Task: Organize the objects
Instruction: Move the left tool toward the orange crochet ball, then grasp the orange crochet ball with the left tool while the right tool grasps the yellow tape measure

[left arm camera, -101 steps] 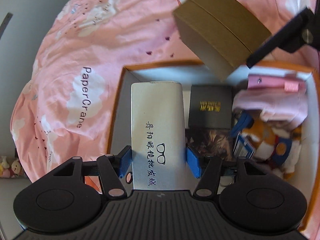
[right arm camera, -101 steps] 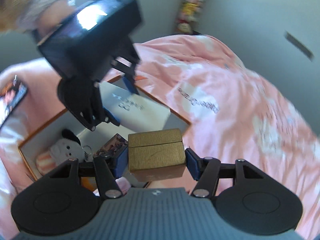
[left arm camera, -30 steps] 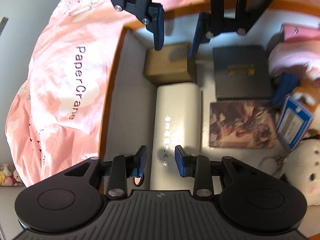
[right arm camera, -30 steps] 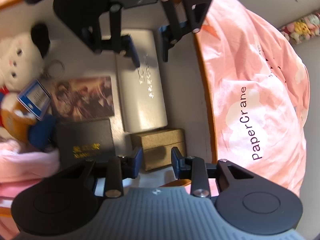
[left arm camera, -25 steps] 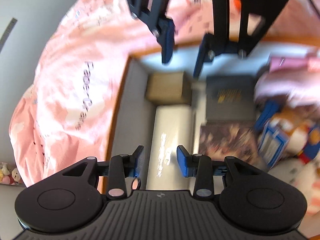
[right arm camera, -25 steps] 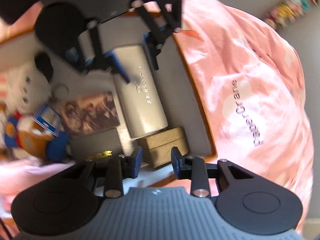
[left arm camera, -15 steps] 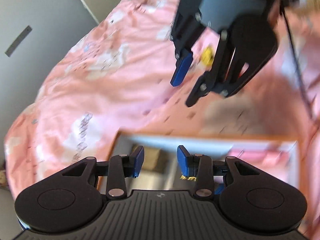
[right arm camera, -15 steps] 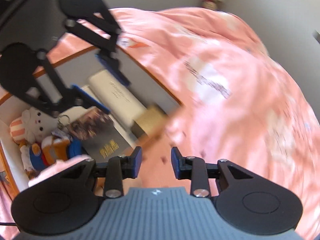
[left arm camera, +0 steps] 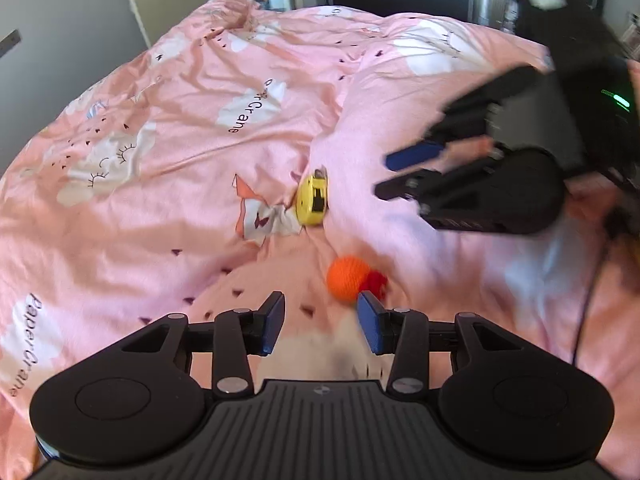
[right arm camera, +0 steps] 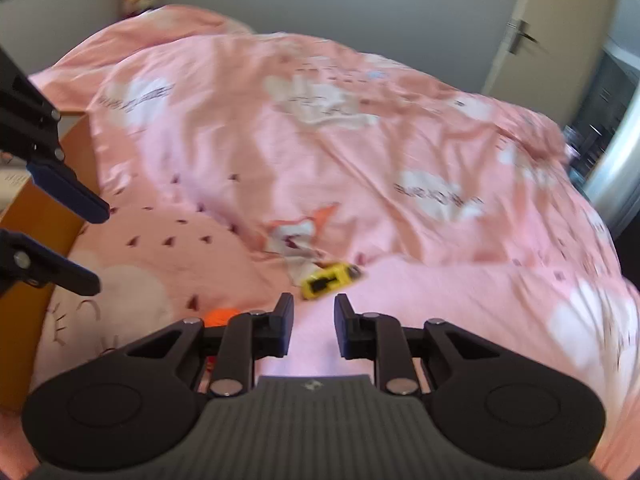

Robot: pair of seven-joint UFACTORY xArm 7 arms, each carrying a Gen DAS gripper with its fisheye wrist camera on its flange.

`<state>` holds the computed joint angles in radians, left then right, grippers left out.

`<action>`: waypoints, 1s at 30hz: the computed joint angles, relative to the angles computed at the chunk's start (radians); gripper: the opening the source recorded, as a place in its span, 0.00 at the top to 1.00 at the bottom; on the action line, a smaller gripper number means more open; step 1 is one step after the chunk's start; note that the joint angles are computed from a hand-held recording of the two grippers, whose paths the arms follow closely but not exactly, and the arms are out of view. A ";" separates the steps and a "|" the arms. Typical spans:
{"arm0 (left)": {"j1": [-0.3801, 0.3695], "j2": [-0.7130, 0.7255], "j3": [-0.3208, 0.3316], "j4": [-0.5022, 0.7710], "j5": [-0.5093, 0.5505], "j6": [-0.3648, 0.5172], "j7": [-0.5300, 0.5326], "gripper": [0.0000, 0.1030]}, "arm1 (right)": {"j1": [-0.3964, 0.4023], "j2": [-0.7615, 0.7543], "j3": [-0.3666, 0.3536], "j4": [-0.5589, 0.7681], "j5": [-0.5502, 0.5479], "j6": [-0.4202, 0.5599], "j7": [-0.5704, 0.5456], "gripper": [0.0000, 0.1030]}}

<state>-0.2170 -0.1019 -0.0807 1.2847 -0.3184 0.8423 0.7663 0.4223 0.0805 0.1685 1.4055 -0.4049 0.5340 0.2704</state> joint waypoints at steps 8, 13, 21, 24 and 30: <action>-0.027 0.112 -0.043 0.010 0.075 -0.075 -0.234 0.35 | -0.050 -0.041 -0.021 -0.178 -0.088 -0.233 0.301 0.77; -0.026 0.156 -0.044 0.022 0.087 -0.091 -0.352 0.35 | -0.055 -0.025 -0.022 -0.172 -0.050 -0.250 0.281 0.77; -0.014 0.235 -0.044 0.123 0.098 0.052 -0.480 0.47 | -0.044 -0.023 -0.025 -0.171 -0.087 -0.246 0.310 0.76; -0.006 0.231 -0.043 0.128 0.083 0.063 -0.494 0.50 | -0.038 -0.020 -0.023 -0.169 -0.114 -0.248 0.317 0.76; 0.011 0.202 -0.033 0.126 0.081 0.043 -0.471 0.56 | -0.030 0.006 -0.010 -0.119 -0.086 -0.224 0.230 0.76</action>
